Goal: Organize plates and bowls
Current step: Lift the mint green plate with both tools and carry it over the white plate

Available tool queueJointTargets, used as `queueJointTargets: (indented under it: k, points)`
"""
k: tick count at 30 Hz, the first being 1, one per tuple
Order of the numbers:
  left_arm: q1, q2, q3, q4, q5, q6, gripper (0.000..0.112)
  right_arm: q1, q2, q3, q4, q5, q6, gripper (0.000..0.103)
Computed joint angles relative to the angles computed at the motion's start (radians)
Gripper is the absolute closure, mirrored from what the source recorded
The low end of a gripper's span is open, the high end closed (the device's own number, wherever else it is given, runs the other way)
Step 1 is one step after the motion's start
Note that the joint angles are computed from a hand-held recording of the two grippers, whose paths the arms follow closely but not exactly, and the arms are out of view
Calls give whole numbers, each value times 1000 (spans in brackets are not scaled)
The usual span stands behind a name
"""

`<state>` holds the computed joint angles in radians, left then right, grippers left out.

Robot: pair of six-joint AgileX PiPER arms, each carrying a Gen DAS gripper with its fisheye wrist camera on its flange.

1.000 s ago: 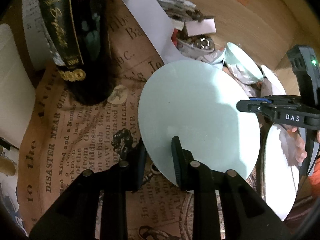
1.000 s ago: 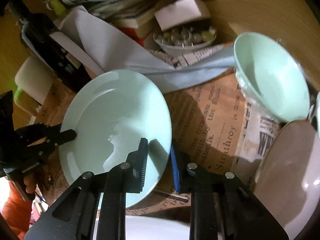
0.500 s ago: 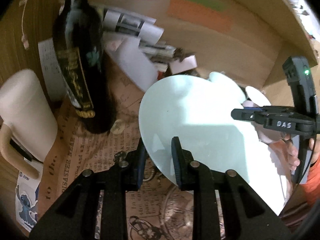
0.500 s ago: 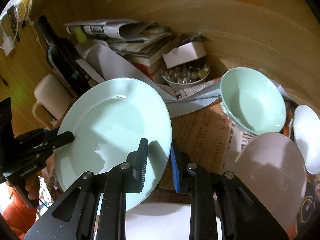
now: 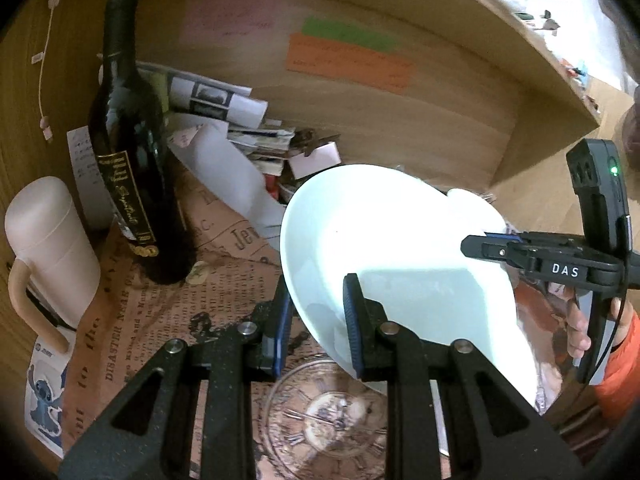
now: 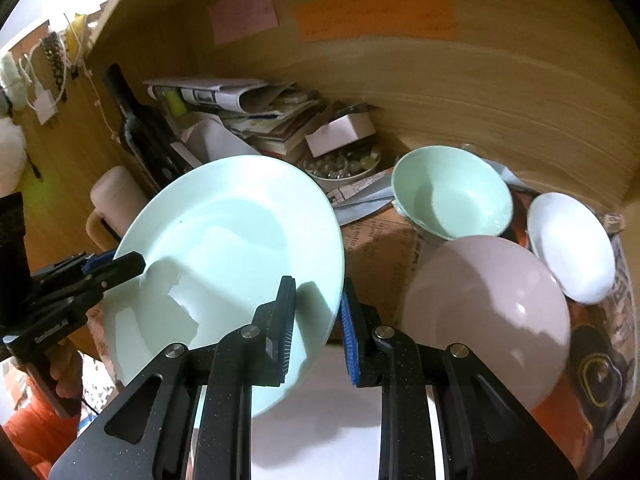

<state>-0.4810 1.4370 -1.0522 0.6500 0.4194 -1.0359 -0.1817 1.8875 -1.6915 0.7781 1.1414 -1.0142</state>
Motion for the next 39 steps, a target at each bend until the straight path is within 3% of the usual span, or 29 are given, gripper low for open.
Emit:
queueJointTargets:
  k: [18,23,39]
  points:
    - [-151,-25,36,122,37,-178,93,-160,-135,230,115,8,-161,84]
    - [-183,-14,35,113,40,-185,93,-211,-133,257,136,37,-175,84]
    - [-198,59,69,-15,-20,-118,93,-281,-114,353,117,18,-208,84]
